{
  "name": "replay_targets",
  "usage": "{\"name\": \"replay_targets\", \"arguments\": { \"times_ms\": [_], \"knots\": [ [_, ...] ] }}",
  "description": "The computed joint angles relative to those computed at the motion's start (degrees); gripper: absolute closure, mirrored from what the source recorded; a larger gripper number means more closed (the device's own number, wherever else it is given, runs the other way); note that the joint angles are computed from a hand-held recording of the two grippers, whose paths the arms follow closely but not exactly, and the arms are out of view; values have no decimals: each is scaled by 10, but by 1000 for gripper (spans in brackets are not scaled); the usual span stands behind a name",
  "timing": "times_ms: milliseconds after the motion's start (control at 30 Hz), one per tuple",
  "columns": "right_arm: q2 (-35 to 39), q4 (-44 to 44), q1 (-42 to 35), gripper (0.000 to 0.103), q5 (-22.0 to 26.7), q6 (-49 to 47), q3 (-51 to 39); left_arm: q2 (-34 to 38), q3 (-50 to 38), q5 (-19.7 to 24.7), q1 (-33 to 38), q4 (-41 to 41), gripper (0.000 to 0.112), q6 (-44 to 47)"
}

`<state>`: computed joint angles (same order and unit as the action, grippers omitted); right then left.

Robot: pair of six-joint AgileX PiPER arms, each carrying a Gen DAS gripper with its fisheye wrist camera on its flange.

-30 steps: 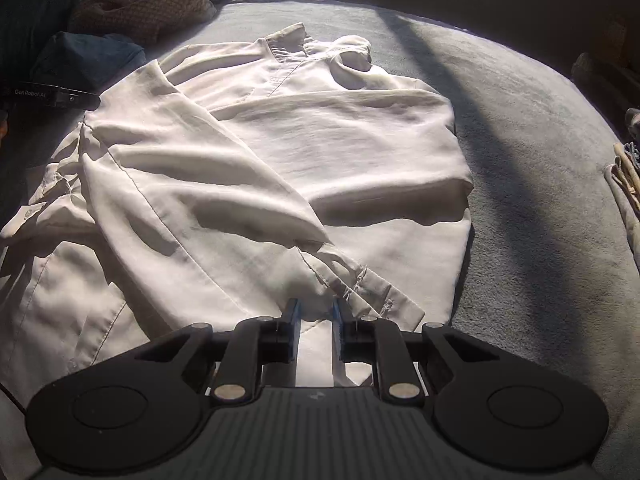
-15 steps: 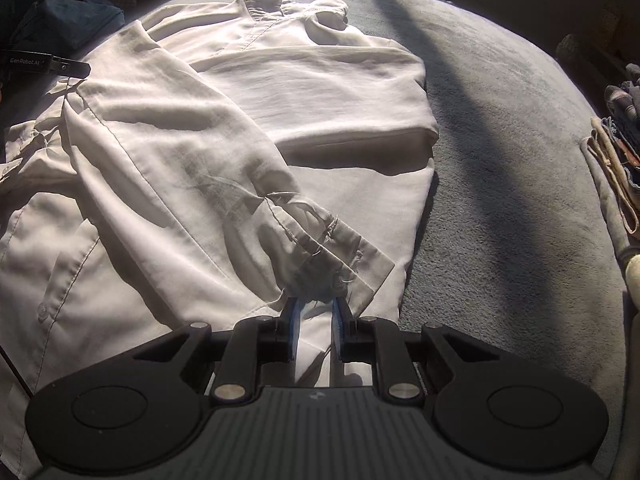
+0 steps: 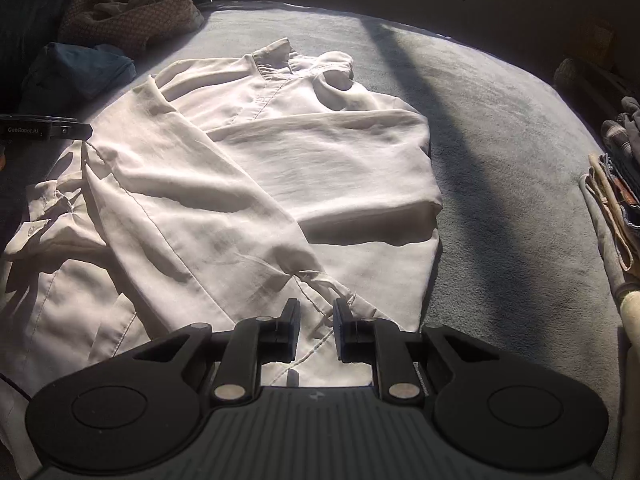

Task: Fold clothes

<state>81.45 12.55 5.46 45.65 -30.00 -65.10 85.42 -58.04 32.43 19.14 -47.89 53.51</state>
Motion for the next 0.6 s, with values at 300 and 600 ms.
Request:
{"name": "replay_targets", "arguments": {
  "times_ms": [300,600],
  "knots": [
    [41,-64,31,84,-3,45,19,-1,34,-4,19,-37,58,64],
    [51,-86,36,84,19,52,3,36,9,-64,29,25,59,33]
  ]
}}
